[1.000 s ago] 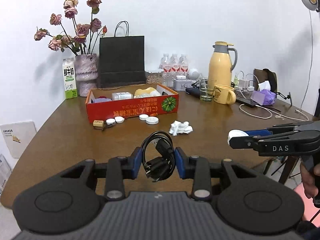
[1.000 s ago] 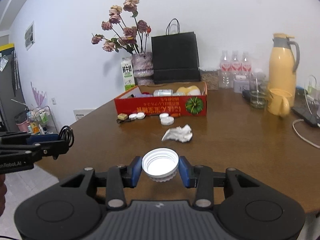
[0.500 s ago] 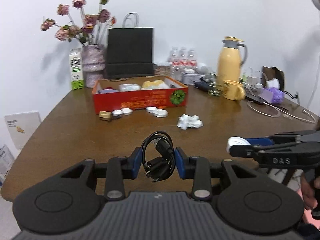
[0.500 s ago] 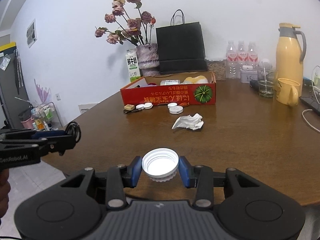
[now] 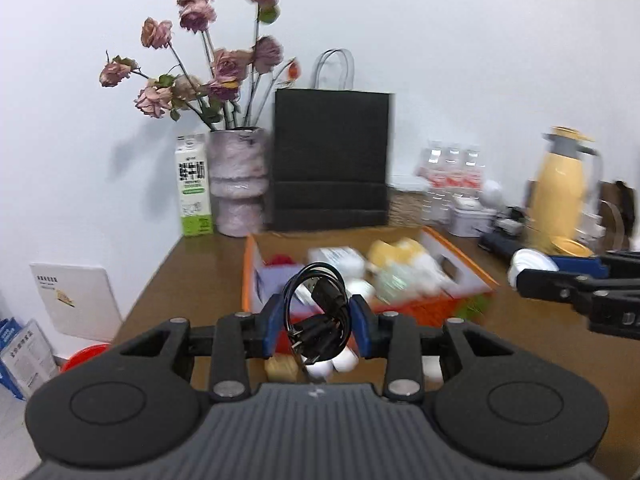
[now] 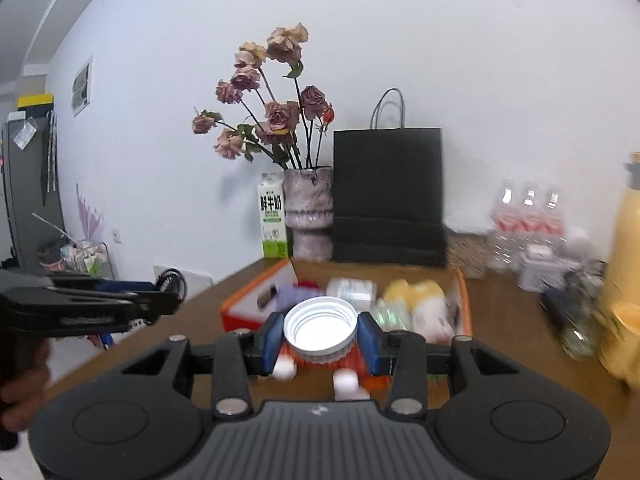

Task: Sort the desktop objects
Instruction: 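Lower the charger cable and cap into the box and open both tools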

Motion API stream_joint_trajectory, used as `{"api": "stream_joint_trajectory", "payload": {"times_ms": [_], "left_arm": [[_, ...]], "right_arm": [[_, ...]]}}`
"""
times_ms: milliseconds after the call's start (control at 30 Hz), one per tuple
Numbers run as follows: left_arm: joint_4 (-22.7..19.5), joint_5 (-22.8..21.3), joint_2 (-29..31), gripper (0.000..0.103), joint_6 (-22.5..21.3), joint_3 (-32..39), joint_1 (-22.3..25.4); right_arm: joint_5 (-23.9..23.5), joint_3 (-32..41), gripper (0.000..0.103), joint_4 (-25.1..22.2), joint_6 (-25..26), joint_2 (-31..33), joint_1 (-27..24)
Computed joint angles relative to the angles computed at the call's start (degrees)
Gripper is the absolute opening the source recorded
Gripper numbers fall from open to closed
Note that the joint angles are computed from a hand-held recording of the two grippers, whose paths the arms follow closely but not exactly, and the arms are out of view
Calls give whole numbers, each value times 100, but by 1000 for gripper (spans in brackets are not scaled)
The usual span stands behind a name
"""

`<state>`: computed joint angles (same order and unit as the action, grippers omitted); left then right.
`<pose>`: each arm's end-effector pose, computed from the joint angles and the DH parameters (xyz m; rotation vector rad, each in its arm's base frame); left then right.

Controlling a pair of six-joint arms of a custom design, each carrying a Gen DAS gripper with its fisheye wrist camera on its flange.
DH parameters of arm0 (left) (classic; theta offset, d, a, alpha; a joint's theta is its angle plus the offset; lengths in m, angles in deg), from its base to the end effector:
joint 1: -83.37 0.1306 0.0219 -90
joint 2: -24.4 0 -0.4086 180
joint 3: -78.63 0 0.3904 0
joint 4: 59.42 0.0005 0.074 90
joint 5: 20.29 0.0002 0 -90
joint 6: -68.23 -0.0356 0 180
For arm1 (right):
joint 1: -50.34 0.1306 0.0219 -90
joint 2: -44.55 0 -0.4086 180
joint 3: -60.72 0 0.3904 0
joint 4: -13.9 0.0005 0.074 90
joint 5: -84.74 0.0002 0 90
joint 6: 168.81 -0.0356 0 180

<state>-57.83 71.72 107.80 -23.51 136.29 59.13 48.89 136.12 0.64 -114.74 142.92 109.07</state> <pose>0.3882 -0.1767 0.3219 0.4725 1.9470 -0.2876 0.2936 0.4268 0.3263 0.1051 1.9217 0.0490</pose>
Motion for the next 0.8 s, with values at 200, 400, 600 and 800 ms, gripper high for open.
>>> {"api": "stream_joint_trajectory", "payload": {"times_ms": [200,400,600,800], "left_arm": [[-1632,344,1755,37,142,2280,187],[-2883,168,3085,37,44,3762,139],[-3114,-162,3359,50,335,3945,184],[-2862,-72,2913,75,400,3714,253]], "right_arm": [[-2068,1467,39,-1326,66,1000,-1470],[-3571,2583,39,-2308,-587,2055,-2254],[-3882,2630,64,-2362,-953,2261,-2324],[-3392,2338,68,-2244,-846,1808,-2184]]}}
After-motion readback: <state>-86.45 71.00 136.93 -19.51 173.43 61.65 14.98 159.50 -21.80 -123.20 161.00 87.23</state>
